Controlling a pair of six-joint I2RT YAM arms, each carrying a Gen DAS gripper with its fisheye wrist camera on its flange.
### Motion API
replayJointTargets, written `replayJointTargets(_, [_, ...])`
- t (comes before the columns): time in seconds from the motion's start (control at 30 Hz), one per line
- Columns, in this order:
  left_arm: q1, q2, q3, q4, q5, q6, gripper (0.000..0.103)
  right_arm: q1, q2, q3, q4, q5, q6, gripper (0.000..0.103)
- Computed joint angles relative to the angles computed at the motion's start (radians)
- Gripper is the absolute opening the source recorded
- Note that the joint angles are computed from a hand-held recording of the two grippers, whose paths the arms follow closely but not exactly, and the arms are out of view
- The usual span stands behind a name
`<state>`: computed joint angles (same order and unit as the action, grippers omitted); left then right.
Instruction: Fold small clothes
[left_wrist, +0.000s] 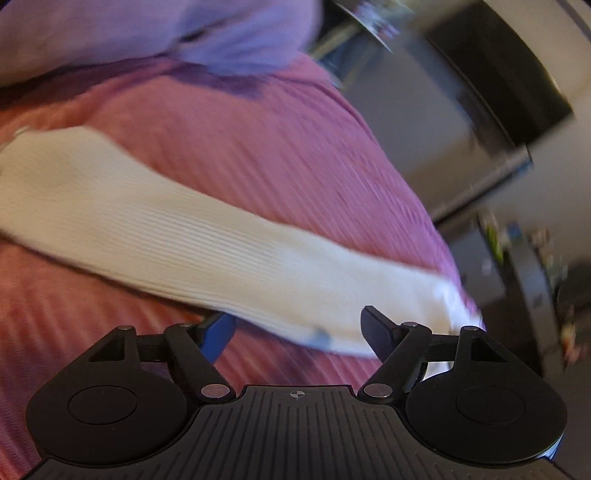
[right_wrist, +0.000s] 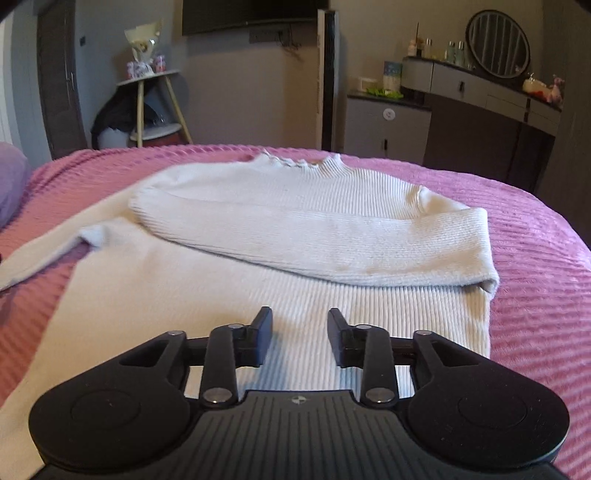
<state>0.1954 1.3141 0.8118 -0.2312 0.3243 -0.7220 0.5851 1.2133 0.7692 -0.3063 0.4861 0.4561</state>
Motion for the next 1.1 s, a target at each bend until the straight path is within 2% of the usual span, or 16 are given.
replayJointTargets(0.07, [0.070, -0.004, -0.028, 0.036, 0.030, -0.059, 0.067, 0.024, -0.055, -0.032, -0.019, 0.008, 0.042, 0.034])
replayJointTargets(0.13, [0.138, -0.006, -0.048, 0.069, 0.055, -0.121, 0.066, 0.048, -0.091, -0.056, -0.039, 0.015, 0.076, 0.034])
replayJointTargets(0.2, [0.170, 0.004, -0.050, 0.078, 0.053, -0.127, 0.058, 0.067, -0.114, -0.074, -0.051, 0.025, 0.097, 0.034])
replayJointTargets(0.27, [0.182, 0.036, -0.029, 0.059, 0.040, -0.111, 0.025, 0.073, -0.129, -0.085, -0.060, 0.027, 0.116, 0.034])
replayJointTargets(0.33, [0.183, 0.065, 0.002, 0.019, 0.020, -0.096, 0.009, 0.069, -0.147, -0.092, -0.067, 0.020, 0.135, 0.034])
replayJointTargets(0.4, [0.159, 0.053, 0.030, -0.016, -0.007, -0.072, 0.009, 0.066, -0.176, -0.103, -0.074, 0.021, 0.151, 0.034])
replayJointTargets(0.47, [0.091, 0.023, 0.062, -0.030, -0.067, 0.011, 0.009, 0.058, -0.206, -0.119, -0.070, 0.027, 0.152, 0.034])
replayJointTargets(0.63, [-0.227, -0.008, 0.210, -0.039, -0.187, 0.170, 0.009, 0.041, -0.246, -0.140, -0.056, 0.031, 0.172, 0.034])
replayJointTargets(0.7, [-0.375, 0.025, 0.282, -0.045, -0.222, 0.229, 0.010, 0.036, -0.250, -0.139, -0.060, 0.028, 0.174, 0.034])
replayJointTargets(0.73, [-0.449, 0.049, 0.311, -0.036, -0.245, 0.273, 0.015, 0.034, -0.255, -0.139, -0.064, 0.030, 0.175, 0.034])
replayJointTargets(0.8, [-0.587, 0.101, 0.346, -0.013, -0.311, 0.381, 0.055, 0.022, -0.275, -0.142, -0.069, 0.027, 0.173, 0.034])
replayJointTargets(0.83, [-0.651, 0.121, 0.353, -0.012, -0.357, 0.413, 0.080, 0.017, -0.280, -0.141, -0.072, 0.027, 0.175, 0.034])
replayJointTargets(0.87, [-0.692, 0.140, 0.352, -0.003, -0.387, 0.430, 0.086, 0.011, -0.289, -0.141, -0.083, 0.024, 0.179, 0.034])
replayJointTargets(0.93, [-0.750, 0.156, 0.333, -0.006, -0.460, 0.399, 0.086, -0.016, -0.305, -0.140, -0.101, -0.001, 0.177, 0.034])
replayJointTargets(1.0, [-0.784, 0.161, 0.318, -0.057, -0.584, 0.279, 0.086, -0.044, -0.313, -0.136, -0.111, -0.031, 0.166, 0.034])
replayJointTargets(1.1, [-0.732, 0.135, 0.247, -0.091, -0.633, 0.158, 0.086, -0.082, -0.287, -0.117, -0.084, -0.089, 0.136, 0.034])
